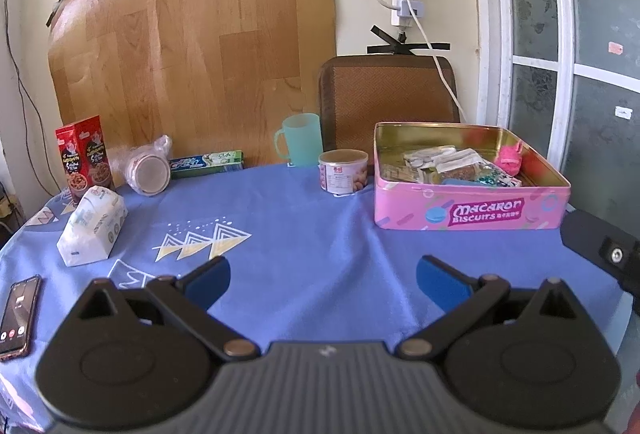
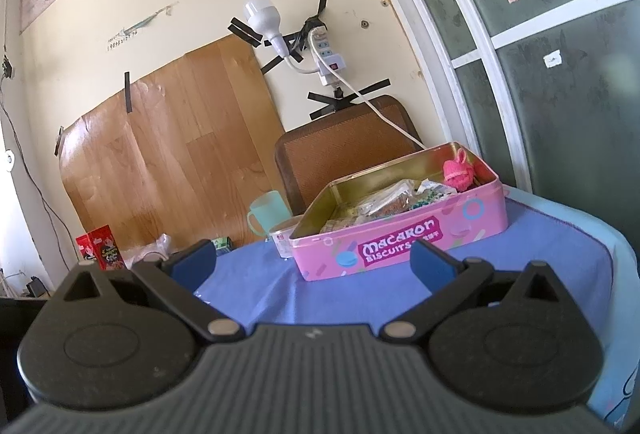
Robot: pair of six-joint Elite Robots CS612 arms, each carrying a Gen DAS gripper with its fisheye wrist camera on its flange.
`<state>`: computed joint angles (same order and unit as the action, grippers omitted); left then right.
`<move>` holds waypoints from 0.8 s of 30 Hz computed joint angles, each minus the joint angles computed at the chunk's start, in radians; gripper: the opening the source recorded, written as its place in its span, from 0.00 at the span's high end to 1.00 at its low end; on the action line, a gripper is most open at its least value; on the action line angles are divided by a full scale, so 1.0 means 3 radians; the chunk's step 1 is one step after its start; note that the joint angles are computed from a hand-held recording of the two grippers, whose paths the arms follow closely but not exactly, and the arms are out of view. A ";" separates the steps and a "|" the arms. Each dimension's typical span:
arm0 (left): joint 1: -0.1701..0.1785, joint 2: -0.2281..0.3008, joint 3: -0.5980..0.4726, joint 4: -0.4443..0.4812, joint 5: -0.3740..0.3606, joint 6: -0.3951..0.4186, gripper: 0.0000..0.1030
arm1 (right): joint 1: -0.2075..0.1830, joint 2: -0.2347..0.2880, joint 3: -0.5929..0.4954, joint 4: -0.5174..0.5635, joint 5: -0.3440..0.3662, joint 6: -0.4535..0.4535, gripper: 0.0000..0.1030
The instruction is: Organize soft objects
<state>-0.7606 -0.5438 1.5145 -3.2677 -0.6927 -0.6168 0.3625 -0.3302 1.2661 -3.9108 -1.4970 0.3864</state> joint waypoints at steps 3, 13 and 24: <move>0.0002 0.0002 -0.0001 -0.0024 -0.0022 0.0021 0.00 | 0.0000 0.0000 0.0001 0.0004 -0.0005 0.0015 0.00; 0.0000 0.0001 -0.0005 -0.0020 -0.0022 0.0035 0.00 | 0.0005 -0.0005 0.0003 0.0007 -0.0005 -0.0040 0.00; 0.0001 0.0002 -0.0015 -0.0013 -0.0018 0.0069 0.00 | 0.0005 -0.0004 0.0001 0.0009 -0.0012 -0.0038 0.00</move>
